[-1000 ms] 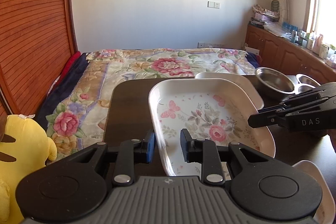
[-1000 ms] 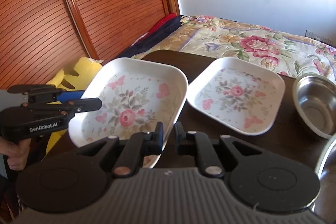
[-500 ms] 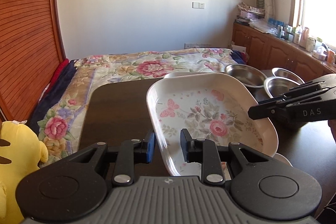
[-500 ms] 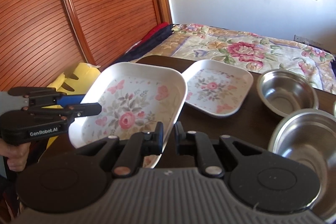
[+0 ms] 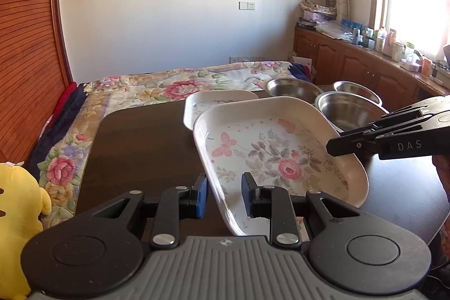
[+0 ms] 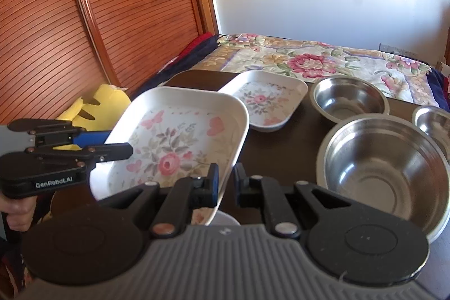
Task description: Organize plates and bowls
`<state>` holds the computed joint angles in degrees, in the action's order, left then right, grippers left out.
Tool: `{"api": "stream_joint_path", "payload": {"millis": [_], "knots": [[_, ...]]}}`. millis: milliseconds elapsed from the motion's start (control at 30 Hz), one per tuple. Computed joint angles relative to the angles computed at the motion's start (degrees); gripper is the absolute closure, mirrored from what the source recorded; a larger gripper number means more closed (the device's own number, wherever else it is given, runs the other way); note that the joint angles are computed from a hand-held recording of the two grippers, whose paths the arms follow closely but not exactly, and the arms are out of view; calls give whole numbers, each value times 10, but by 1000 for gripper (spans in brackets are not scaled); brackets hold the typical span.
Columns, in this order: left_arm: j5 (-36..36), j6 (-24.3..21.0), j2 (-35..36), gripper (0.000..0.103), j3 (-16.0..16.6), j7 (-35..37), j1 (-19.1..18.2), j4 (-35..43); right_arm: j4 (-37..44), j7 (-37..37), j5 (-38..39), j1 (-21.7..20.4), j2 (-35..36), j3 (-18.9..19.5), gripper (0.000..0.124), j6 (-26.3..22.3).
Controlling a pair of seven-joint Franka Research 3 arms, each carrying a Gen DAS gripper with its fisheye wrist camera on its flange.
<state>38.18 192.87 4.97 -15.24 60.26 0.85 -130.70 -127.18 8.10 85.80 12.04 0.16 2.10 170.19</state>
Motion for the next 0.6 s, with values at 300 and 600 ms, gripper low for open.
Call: {"api": "stream_joint_path", "payload": {"millis": [300, 600], "knots": [[23, 14, -15, 75, 10, -30, -10, -27, -30, -31, 32, -1, -23, -6, 111, -8], [14, 24, -21, 75, 34, -30, -37, -51, -57, -57, 57, -1, -43, -10, 111, -20]]}}
